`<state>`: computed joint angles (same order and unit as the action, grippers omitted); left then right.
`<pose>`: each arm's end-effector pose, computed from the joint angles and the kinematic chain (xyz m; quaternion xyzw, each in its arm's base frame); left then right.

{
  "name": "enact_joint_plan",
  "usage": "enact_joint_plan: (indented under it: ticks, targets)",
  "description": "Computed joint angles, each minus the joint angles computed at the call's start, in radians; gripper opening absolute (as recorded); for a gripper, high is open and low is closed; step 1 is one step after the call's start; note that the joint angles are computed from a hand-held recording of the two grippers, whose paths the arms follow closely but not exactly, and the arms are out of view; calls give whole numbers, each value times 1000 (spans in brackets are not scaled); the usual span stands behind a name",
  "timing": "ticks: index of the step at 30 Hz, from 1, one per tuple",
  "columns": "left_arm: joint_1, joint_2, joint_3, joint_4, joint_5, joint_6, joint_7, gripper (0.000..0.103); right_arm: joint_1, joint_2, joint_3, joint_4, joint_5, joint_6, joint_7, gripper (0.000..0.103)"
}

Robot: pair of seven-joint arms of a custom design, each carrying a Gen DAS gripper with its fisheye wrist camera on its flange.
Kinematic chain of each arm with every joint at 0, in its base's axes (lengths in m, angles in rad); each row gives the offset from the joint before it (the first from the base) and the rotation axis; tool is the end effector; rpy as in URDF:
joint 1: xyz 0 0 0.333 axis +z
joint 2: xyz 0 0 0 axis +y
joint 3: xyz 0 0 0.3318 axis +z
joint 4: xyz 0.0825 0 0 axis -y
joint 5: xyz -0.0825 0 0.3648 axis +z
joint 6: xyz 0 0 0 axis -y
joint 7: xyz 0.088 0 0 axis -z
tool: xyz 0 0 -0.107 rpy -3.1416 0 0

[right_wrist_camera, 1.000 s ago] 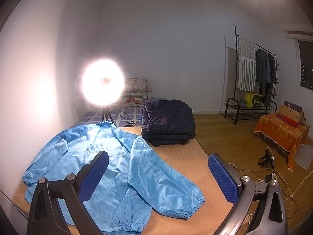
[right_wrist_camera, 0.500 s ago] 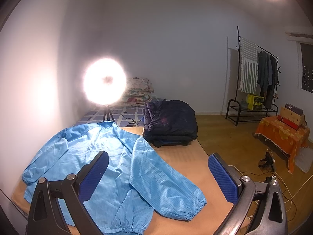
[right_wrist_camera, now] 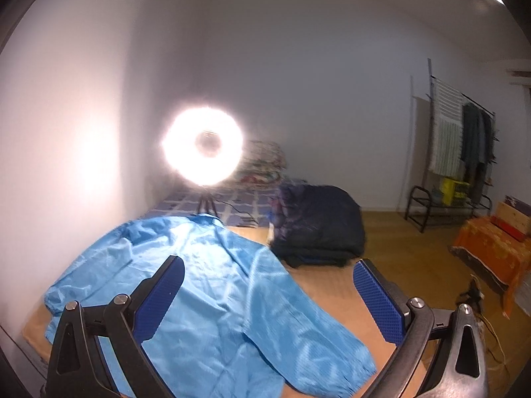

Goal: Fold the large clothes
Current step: 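Move the right tool onto the jacket sleeve and close its fingers on it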

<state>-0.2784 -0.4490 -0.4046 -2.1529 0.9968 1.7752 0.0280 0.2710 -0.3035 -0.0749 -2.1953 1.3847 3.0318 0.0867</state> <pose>0.3428 -0.2316 0.6350 -0.7582 0.3602 -0.1746 0.5147 0.4732 0.0134 0.6121 -0.6709 0.4641 -0.3471 0.4625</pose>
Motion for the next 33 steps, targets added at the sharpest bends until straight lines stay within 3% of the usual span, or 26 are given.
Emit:
enact_joint_plan:
  ticks: [5, 11, 18, 21, 28, 33]
  targets:
    - [-24, -88, 43, -117, -66, 94, -14, 103, 27, 50, 6, 70, 134, -42, -162, 103]
    - [-12, -157, 16, -201, -114, 78, -115, 103, 6, 127, 49, 143, -55, -219, -54, 103]
    - [-35, -170, 12, -251, -141, 58, -154, 103, 35, 202, 112, 222, -228, -386, -22, 102]
    - [-41, -162, 15, -262, -150, 54, -163, 103, 49, 264, 144, 287, -363, -475, 89, 100]
    - [-46, -185, 59, -311, -164, 121, -179, 103, 87, 442, 192, 458, -655, -652, 392, 70]
    - [-32, -201, 62, -334, -165, 141, -171, 103, 115, 564, 225, 579, -701, -811, 511, 63]
